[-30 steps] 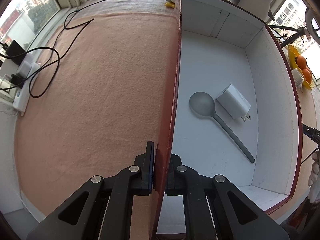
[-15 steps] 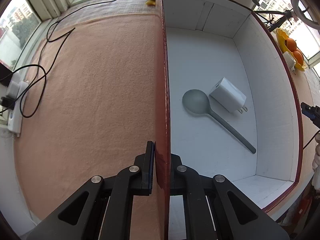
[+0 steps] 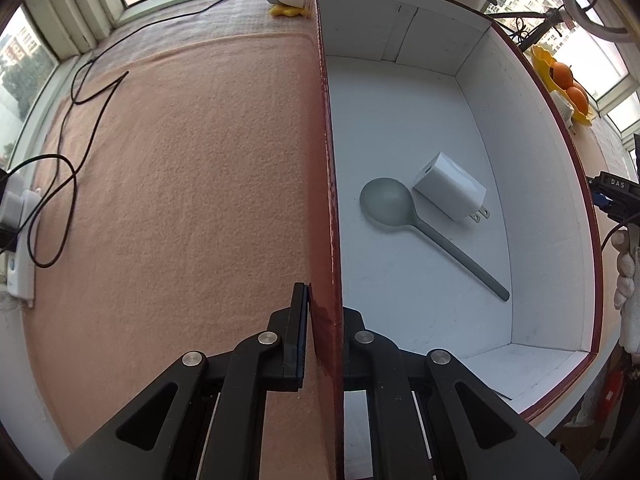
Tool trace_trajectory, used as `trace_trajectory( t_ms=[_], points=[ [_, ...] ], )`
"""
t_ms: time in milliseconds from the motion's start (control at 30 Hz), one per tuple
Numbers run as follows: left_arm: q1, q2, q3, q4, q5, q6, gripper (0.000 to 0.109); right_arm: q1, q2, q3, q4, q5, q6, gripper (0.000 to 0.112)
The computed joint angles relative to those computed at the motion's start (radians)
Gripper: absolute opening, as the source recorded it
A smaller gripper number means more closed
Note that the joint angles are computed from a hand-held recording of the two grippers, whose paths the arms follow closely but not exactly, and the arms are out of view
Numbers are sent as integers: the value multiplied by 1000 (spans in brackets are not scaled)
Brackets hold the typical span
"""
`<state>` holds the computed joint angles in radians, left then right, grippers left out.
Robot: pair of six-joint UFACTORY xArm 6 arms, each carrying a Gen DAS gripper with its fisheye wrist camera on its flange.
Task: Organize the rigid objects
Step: 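Grasp the patterned lighter with the right gripper and lift it, then carry the patterned lighter over the box with the right gripper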
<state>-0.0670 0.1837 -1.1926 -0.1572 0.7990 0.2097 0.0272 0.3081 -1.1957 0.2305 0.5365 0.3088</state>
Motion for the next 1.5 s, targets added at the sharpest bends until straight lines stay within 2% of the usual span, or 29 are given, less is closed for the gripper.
trace_trajectory(
  t_ms=[133,233,333,433,567,667,867,1133,1300,1500],
  points=[
    [-4,-11,12,4,-4,-11,7,10,34,-49,-115,29,62,37],
    [-3,-16,20,4,-11,-18,7,19,69,-110,-251,101,119,37],
    [-1,-25,35,3,-19,-18,7,13,94,-138,-246,141,95,36],
    [2,-31,45,-1,-24,-21,7,8,105,-145,-223,143,57,36],
    [7,-37,56,-1,-34,-26,7,7,119,-168,-233,163,19,25],
    [10,-44,69,-8,-45,-30,7,0,119,-164,-212,152,-11,21],
    [25,-57,92,-27,-64,-23,7,-9,94,-119,-191,101,-32,21],
    [27,-73,118,-36,-87,-31,7,3,-49,44,-231,-2,-2,21],
    [27,-80,132,-39,-103,-40,7,40,-120,78,-226,-41,-22,21],
    [25,-90,145,-44,-115,-48,7,129,-171,56,-176,-61,-100,21]
  ],
)
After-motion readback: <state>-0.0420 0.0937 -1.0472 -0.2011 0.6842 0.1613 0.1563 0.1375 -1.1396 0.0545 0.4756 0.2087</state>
